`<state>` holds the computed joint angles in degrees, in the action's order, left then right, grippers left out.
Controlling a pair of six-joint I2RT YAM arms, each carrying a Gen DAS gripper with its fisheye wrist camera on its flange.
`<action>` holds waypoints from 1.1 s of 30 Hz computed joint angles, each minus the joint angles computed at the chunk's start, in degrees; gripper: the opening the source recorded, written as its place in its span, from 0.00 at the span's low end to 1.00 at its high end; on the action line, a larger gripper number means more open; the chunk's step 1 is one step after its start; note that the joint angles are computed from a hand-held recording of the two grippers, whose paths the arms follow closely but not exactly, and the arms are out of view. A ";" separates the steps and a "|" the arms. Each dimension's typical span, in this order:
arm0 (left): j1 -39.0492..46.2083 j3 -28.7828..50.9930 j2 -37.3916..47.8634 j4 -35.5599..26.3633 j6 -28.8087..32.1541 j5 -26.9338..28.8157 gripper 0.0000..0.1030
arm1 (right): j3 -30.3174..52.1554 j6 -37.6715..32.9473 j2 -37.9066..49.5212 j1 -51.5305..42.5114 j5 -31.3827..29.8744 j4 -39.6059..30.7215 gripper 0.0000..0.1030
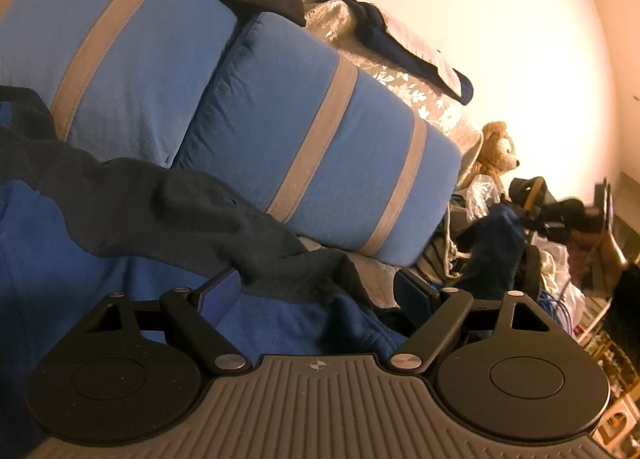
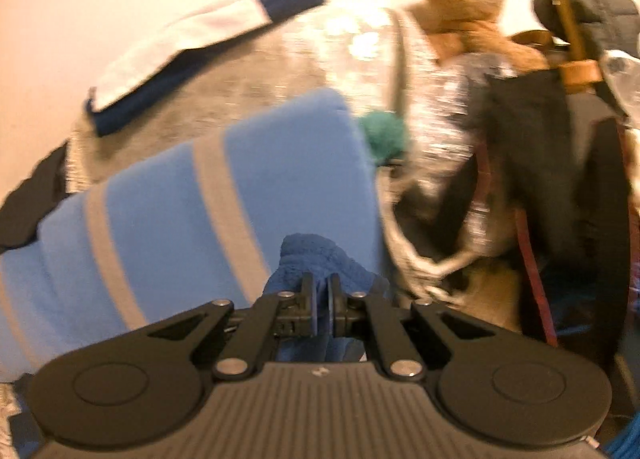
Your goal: Fold clothes
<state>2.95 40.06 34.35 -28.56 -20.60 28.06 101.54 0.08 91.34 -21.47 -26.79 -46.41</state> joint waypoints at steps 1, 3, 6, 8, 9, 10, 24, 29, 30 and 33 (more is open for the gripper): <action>-0.21 0.02 -0.01 -0.05 -0.04 -0.27 0.82 | -0.94 -0.33 -0.46 -1.37 0.02 0.40 0.05; -1.08 0.24 0.24 -0.34 -0.11 -1.12 0.82 | -2.22 -1.05 -0.60 -4.23 -0.52 0.85 0.05; -1.33 0.37 0.12 -0.46 0.21 -1.23 0.82 | -4.33 -2.61 -0.59 -6.71 -1.75 1.63 0.05; -1.17 0.34 0.06 -0.53 0.55 -1.21 0.82 | -4.96 -3.40 -0.81 -7.63 -2.67 1.56 0.05; -1.07 0.33 0.02 -0.57 0.73 -1.18 0.82 | -5.35 -3.68 -1.06 -7.62 -2.86 1.55 0.05; -1.02 0.35 0.07 -0.66 0.71 -1.23 0.82 | -5.83 -4.13 -1.33 -7.55 -3.11 1.63 0.05; 3.43 -2.59 -6.14 5.66 -2.83 3.57 0.82 | -16.78 3.03 -12.37 -17.53 -1.46 21.81 0.04; 8.45 -2.39 -6.21 6.13 -5.39 10.97 0.82 | -30.05 -0.27 -14.91 -27.06 2.99 23.81 0.04; 9.08 -2.15 -6.11 5.56 -5.28 11.80 0.82 | -32.10 -0.79 -14.22 -28.79 3.88 23.19 0.04; 9.09 -2.12 -6.30 5.44 -5.18 11.97 0.82 | -38.84 -2.12 -14.47 -33.11 3.24 24.76 0.04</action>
